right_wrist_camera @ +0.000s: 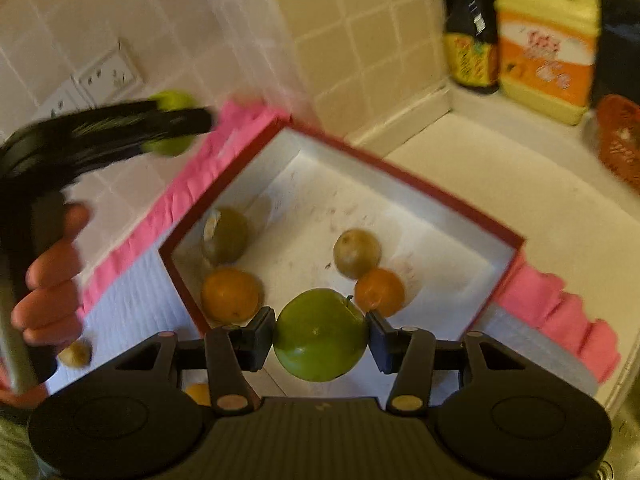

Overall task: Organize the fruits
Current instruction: 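Carry both green apples into the red box and open both tools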

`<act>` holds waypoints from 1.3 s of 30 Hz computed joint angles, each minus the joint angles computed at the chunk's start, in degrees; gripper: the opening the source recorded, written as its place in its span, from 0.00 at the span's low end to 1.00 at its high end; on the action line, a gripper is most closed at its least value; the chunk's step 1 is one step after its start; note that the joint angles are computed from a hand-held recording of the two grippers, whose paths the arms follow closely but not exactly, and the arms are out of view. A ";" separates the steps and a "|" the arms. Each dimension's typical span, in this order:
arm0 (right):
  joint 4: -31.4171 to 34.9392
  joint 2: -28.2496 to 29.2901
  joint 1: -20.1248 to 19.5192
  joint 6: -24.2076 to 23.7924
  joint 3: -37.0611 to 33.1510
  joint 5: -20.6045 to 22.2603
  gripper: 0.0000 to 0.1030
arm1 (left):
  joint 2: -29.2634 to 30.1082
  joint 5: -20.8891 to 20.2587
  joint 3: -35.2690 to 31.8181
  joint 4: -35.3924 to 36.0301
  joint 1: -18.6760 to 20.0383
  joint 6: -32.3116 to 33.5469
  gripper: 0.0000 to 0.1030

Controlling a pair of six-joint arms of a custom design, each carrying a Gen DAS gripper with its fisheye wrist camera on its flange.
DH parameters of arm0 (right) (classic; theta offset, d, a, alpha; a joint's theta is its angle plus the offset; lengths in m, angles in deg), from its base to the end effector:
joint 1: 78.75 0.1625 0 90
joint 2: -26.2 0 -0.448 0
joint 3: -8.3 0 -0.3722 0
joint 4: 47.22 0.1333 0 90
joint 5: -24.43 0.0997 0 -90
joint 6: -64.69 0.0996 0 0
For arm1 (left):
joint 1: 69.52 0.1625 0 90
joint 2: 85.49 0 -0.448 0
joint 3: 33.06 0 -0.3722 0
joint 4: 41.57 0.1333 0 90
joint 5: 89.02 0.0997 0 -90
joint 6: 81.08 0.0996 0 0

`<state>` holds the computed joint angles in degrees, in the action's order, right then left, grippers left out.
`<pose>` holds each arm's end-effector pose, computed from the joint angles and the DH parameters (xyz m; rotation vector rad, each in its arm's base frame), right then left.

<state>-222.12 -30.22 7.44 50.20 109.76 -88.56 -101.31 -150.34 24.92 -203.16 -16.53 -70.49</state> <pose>0.0513 -0.6509 0.2659 0.0496 -2.5302 0.8219 -0.3590 -0.7771 0.0077 0.9074 2.4986 -0.8331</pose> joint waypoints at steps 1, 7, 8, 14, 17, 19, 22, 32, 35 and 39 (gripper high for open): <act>1.34 0.48 -0.34 -0.03 -0.69 0.55 0.50 | 1.13 -0.34 -2.06 2.38 0.48 -0.74 0.56; 6.47 3.22 -1.66 1.55 -4.04 2.49 0.50 | 6.51 -2.48 -11.59 14.38 2.85 -4.36 0.56; 6.86 3.57 -1.83 1.88 -4.33 2.57 0.50 | 7.00 -2.78 -12.41 15.68 3.12 -4.49 0.56; 8.62 5.43 -2.69 4.04 -5.99 0.72 0.50 | 9.16 -3.74 -15.77 20.75 3.99 -5.61 0.56; 9.34 6.07 -2.63 3.66 -6.64 -0.08 0.50 | 10.16 -3.74 -17.57 22.87 4.23 -6.50 0.56; 9.58 6.44 -2.56 3.53 -6.86 -0.39 0.50 | 10.82 -3.66 -18.86 24.45 4.34 -7.03 0.56; 9.65 7.12 -2.40 3.25 -7.24 -1.21 0.50 | 11.76 -3.31 -20.52 26.10 4.45 -7.56 0.56; 9.75 7.21 -2.29 3.34 -7.43 -1.19 0.50 | 12.37 -3.34 -21.38 26.20 4.61 -7.15 0.56; 9.90 7.18 -2.27 3.39 -7.46 -1.32 0.50 | 12.25 -3.23 -21.16 26.15 4.63 -7.36 0.57; 11.07 6.94 -2.11 3.75 -7.74 -1.35 0.51 | 10.64 -3.16 -18.46 24.24 4.47 -7.32 0.69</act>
<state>-211.05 -23.29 5.33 53.96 102.02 -89.91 -90.67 -153.50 6.46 -178.92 -12.06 -77.81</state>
